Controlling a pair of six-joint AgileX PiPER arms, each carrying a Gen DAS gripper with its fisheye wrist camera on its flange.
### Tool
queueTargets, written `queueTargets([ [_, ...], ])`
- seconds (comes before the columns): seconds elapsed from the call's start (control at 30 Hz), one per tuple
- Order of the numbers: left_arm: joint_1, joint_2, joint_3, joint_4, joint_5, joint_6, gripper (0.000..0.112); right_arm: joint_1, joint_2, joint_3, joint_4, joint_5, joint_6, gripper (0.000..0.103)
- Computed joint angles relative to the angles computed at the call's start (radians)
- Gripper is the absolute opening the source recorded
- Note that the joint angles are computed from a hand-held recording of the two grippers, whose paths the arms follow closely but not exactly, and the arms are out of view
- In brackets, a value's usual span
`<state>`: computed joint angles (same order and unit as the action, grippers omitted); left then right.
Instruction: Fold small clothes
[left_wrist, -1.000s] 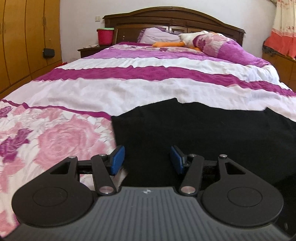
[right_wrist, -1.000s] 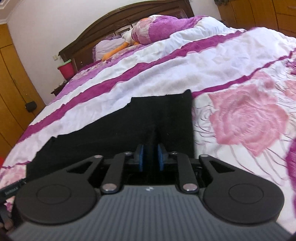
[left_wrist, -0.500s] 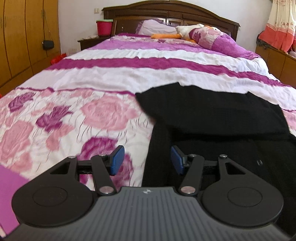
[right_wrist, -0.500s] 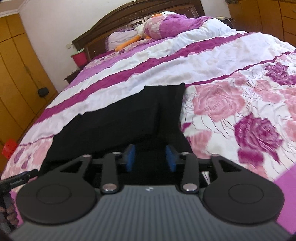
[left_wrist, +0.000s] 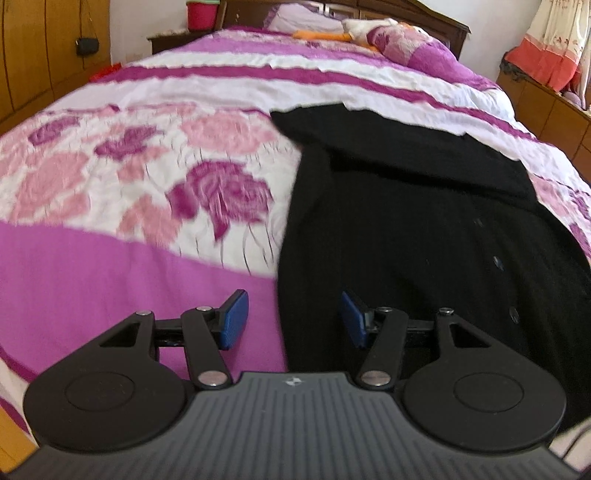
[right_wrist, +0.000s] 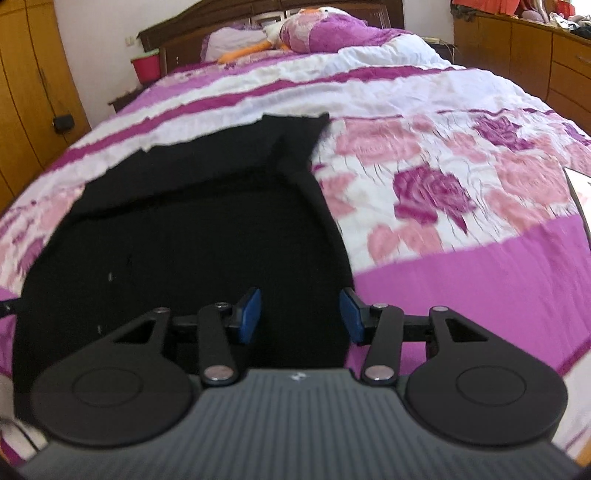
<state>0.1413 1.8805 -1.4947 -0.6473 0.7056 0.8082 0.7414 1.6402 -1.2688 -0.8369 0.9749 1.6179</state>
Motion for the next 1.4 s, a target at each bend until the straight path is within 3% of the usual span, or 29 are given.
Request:
queueTargets([
  [0.27, 0.056, -0.057, 0.113, -0.056, 0.102, 0.094, 0.062, 0.09, -0.048, 0.082, -0.023, 0.049, 0.113, 0.049],
  [0.47, 0.104, -0.023, 0.092, -0.111, 0.263, 0.107, 0.062, 0.137, -0.066, 0.108, -0.036, 0.072, 0.156, 0.049],
  [0.7, 0.103, 0.003, 0.09, -0.129, 0.275, 0.118, 0.062, 0.184, -0.097, 0.143, -0.047, 0.081, 0.203, 0.051],
  [0.9, 0.087, 0.014, 0.095, -0.132, 0.253, 0.135, 0.062, 0.199, -0.121, 0.182, -0.07, 0.01, 0.229, 0.053],
  [1.07, 0.081, 0.029, 0.092, -0.129, 0.249, 0.131, 0.065, 0.169, -0.144, 0.237, -0.098, -0.141, 0.262, 0.053],
  [1.4, 0.056, 0.059, 0.079, -0.132, 0.245, 0.138, 0.073, 0.103, -0.16, 0.358, -0.174, -0.32, 0.381, 0.053],
])
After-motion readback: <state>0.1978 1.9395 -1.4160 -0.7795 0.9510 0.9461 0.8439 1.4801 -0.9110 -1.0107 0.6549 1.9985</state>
